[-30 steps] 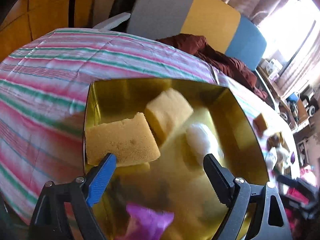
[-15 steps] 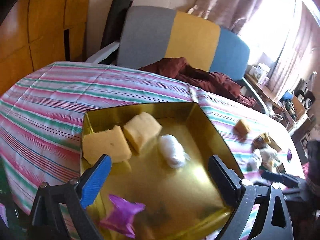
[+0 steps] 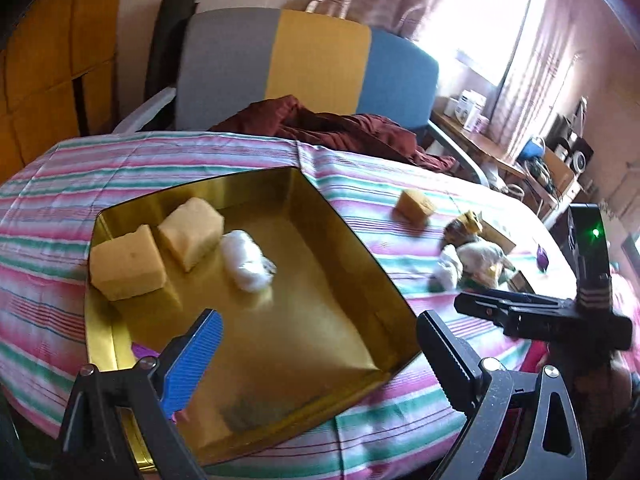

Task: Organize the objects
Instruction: 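Reach both tools toward the white foam block and green box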

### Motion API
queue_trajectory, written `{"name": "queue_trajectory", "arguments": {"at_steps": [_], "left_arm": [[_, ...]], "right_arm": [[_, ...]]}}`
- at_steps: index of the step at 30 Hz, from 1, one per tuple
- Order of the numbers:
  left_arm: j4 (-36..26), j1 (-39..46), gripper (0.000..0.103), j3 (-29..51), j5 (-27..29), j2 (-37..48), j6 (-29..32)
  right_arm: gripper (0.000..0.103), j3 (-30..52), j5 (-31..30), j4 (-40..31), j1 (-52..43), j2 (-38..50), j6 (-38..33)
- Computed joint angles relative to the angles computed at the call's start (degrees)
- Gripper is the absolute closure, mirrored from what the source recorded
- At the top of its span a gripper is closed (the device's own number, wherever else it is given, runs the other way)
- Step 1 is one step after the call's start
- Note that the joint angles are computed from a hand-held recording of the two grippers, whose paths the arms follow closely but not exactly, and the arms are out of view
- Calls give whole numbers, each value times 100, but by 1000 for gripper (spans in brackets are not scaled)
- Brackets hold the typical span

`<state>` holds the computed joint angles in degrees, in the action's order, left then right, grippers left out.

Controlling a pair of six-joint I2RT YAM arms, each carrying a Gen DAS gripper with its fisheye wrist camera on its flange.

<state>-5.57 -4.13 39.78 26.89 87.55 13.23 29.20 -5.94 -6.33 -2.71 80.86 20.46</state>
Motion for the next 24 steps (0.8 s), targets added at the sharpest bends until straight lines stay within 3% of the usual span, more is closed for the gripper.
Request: {"name": "queue_trajectory", "arguments": {"at_steps": [7, 16, 19, 24], "left_arm": [[11, -493, 5, -282, -153, -352, 22], [-78, -1032, 5, -340, -176, -333, 51], [-80, -1271, 5, -306, -210, -268, -4], [-59, -1702, 5, -280, -325, -199, -87]], "right_arm": [[20, -270, -125, -199, -841, -313, -360], [20, -25, -493, -1212, -3159, -780, -1592], [20, 320, -727, -1580, -4209, -453, -2002], [20, 848, -1277, -2058, -5156, 702, -2205]]}}
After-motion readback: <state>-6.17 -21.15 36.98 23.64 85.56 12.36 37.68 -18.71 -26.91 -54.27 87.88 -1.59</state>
